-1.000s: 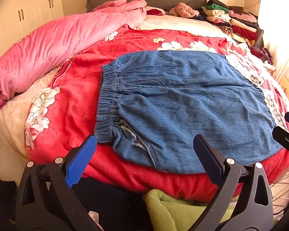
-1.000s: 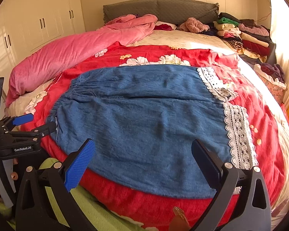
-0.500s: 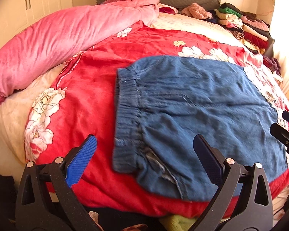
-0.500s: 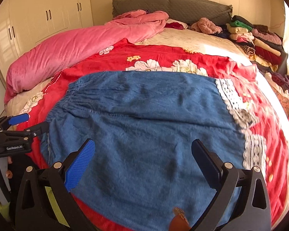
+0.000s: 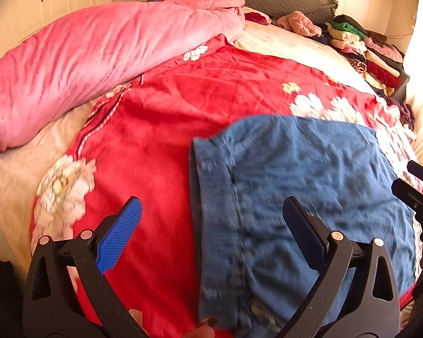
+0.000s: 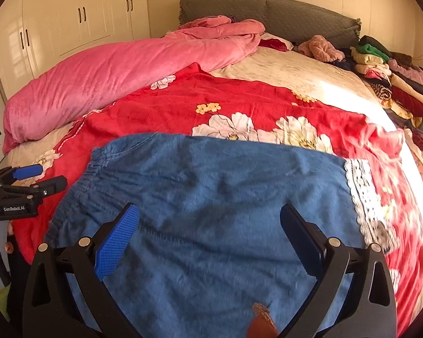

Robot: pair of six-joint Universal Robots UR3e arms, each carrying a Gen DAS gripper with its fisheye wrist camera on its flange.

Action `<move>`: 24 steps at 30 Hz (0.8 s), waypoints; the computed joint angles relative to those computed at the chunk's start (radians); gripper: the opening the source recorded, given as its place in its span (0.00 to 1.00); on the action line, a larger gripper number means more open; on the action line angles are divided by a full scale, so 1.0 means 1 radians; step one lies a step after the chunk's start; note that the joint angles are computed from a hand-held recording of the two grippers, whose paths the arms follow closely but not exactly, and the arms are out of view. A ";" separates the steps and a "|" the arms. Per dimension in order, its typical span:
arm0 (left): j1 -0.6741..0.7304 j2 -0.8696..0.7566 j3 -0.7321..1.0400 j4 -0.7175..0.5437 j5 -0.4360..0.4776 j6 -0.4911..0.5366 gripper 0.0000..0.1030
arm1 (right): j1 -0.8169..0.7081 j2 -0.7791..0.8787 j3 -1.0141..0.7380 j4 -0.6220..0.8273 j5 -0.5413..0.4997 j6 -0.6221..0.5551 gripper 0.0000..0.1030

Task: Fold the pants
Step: 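Move the left gripper to the elastic waistband and close on it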

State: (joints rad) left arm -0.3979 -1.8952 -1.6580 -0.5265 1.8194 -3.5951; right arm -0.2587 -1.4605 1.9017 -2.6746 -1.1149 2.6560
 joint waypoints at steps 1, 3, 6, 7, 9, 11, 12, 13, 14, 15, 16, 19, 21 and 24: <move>0.013 -0.018 0.024 -0.011 -0.011 0.007 0.91 | 0.008 0.043 -0.056 0.027 0.010 0.005 0.96; 0.040 -0.058 0.079 -0.034 -0.031 0.020 0.91 | 0.024 0.118 -0.158 0.073 0.006 0.016 0.96; 0.066 -0.106 0.141 -0.053 -0.054 0.054 0.91 | 0.045 0.198 -0.251 0.089 -0.015 0.010 0.96; 0.073 -0.121 0.161 -0.066 -0.059 0.065 0.91 | 0.058 0.237 -0.295 0.091 -0.030 0.005 0.96; 0.094 -0.154 0.199 -0.077 -0.082 0.086 0.91 | 0.070 0.295 -0.367 0.111 -0.045 -0.005 0.96; 0.114 -0.178 0.219 -0.075 -0.114 0.113 0.91 | 0.090 0.366 -0.457 0.130 -0.069 -0.022 0.96; 0.121 -0.196 0.231 -0.066 -0.117 0.127 0.91 | 0.099 0.398 -0.497 0.133 -0.084 -0.025 0.96; 0.124 -0.216 0.246 -0.060 -0.107 0.134 0.91 | 0.109 0.436 -0.549 0.152 -0.094 -0.033 0.96; 0.126 -0.236 0.264 -0.063 -0.100 0.144 0.91 | 0.115 0.468 -0.594 0.171 -0.099 -0.040 0.96; 0.131 -0.253 0.280 -0.071 -0.099 0.155 0.91 | 0.127 0.508 -0.652 0.195 -0.109 -0.042 0.96; 0.134 -0.266 0.294 -0.080 -0.101 0.164 0.91 | 0.134 0.536 -0.696 0.216 -0.112 -0.046 0.96; 0.148 -0.301 0.317 -0.072 -0.123 0.190 0.91 | 0.157 0.616 -0.810 0.259 -0.120 -0.061 0.96; 0.153 -0.318 0.320 -0.051 -0.136 0.210 0.89 | 0.175 0.667 -0.876 0.276 -0.132 -0.068 0.96; 0.169 -0.325 0.296 -0.008 -0.204 0.256 0.47 | 0.199 0.716 -0.948 0.302 -0.155 -0.080 0.96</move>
